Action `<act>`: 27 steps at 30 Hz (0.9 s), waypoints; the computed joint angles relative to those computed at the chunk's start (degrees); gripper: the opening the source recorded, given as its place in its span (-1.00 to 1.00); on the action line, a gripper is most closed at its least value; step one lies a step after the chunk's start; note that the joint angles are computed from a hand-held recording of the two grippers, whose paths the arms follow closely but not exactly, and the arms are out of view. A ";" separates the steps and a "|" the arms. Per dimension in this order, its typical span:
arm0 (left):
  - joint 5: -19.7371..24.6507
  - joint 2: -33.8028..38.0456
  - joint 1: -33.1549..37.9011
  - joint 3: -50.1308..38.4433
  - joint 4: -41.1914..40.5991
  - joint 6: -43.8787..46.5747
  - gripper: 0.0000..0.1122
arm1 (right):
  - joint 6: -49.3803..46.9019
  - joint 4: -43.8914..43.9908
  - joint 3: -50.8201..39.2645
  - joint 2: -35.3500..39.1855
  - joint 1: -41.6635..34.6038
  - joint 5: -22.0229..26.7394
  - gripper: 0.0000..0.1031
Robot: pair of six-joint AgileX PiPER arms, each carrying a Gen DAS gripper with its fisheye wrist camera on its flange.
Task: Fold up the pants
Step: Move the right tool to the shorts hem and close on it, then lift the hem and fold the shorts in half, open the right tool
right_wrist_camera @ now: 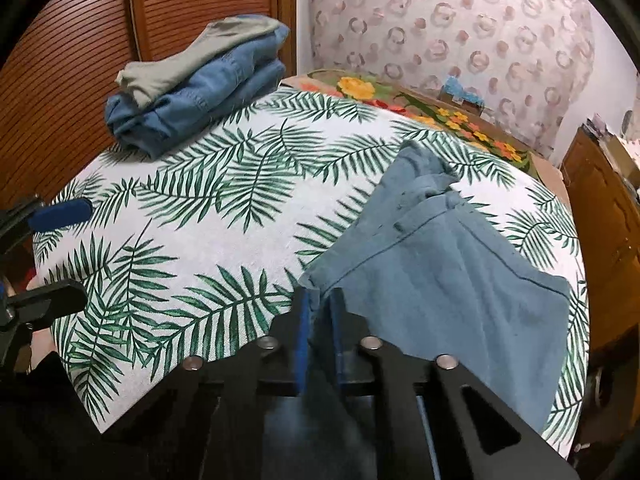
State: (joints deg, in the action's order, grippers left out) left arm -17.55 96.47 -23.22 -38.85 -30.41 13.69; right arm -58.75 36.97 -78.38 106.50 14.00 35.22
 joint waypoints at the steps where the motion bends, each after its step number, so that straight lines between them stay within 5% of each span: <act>1: 0.01 0.06 -0.19 -0.08 -0.45 0.47 0.44 | -1.01 1.43 -0.02 -0.33 -0.82 0.83 -0.88; 14: 0.57 1.29 -1.64 -1.09 -1.45 1.33 0.44 | -7.74 8.13 1.38 -1.66 -2.93 3.94 -0.96; 19: 0.50 1.22 -1.61 -0.86 -1.68 1.38 0.44 | -6.64 5.78 0.41 0.45 -0.75 3.97 -0.61; 27: 0.44 1.41 -1.50 -0.65 -0.29 -0.27 0.44 | -0.62 -2.08 -4.40 5.21 1.76 3.46 -0.60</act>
State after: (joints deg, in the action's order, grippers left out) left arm -17.10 97.88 -24.72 -39.50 -30.70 13.41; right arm -59.37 34.89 -82.78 111.71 15.76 38.68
